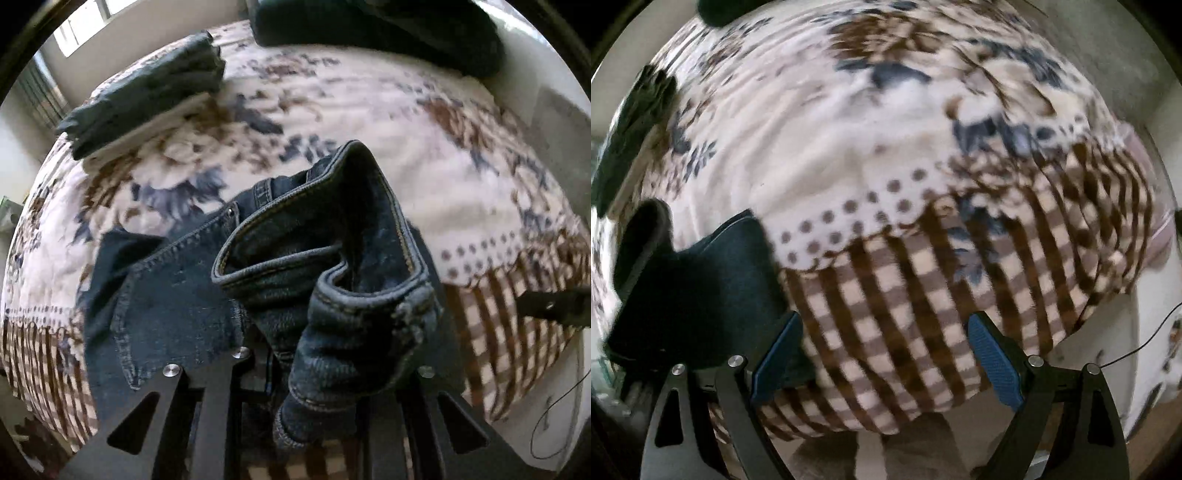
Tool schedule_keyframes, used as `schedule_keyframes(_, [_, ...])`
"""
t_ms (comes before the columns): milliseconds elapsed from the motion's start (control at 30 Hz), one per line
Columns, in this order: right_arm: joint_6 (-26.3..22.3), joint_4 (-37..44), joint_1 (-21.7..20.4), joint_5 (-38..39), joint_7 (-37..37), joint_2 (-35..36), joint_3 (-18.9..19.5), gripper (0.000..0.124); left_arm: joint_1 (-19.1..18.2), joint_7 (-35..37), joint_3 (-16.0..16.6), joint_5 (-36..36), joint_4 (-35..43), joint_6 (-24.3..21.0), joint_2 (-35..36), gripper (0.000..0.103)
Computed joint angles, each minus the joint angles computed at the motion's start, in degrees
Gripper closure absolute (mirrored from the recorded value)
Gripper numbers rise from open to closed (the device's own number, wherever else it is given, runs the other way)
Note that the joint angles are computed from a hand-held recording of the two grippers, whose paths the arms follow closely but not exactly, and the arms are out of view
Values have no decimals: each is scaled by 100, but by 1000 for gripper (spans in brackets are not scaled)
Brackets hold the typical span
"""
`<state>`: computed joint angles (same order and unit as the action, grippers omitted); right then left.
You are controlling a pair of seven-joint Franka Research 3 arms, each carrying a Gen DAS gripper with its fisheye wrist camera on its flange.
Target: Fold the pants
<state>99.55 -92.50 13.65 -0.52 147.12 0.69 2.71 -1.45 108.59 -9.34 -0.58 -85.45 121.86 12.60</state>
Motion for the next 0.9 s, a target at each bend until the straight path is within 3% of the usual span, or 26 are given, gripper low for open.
schedule_keyframes(67, [124, -402, -73, 120, 69, -295, -57, 31, -57, -7, 0, 168, 41, -62, 36, 87])
schedule_keyframes(200, [340, -898, -234, 315, 136, -641, -64, 31, -131, -104, -11, 288, 658, -777, 265, 73])
schedule_keyframes(267, [520, -849, -290, 404, 11, -551, -72, 31, -56, -46, -18, 123, 764, -905, 230, 64])
schedule_keyframes(333, [842, -852, -300, 713, -106, -532, -80, 31, 99, 16, -32, -308, 1117, -1226, 321, 41])
schedule_keyframes(367, [1133, -742, -294, 972, -186, -349, -82, 31, 157, -29, -21, -444, 1339, -1405, 392, 15])
schedule_keyframes(400, [1383, -813, -297, 1262, -305, -365, -104, 31, 177, -130, 8, -444, 1502, -1510, 446, 3])
schedule_keyframes(433, [1801, -950, -294, 1717, -546, -400, -128, 31, 218, -225, 45, -442, 1669, -1585, 494, 3])
schedule_keyframes(567, [2667, -977, -231, 3160, -1507, -198, -137, 31, 437, -592, 121, -562, 2449, -2132, 854, 3])
schedule_keyframes(733, [3108, -1013, -218, 4509, -2220, 145, -78, 31, 824, -806, 3, -1070, 3161, -3043, 1241, 3])
schedule_keyframes(900, [3674, -1450, -209, 5937, -2706, 103, -16, 31, 890, -314, 22, -1099, 2113, -2637, 505, 3])
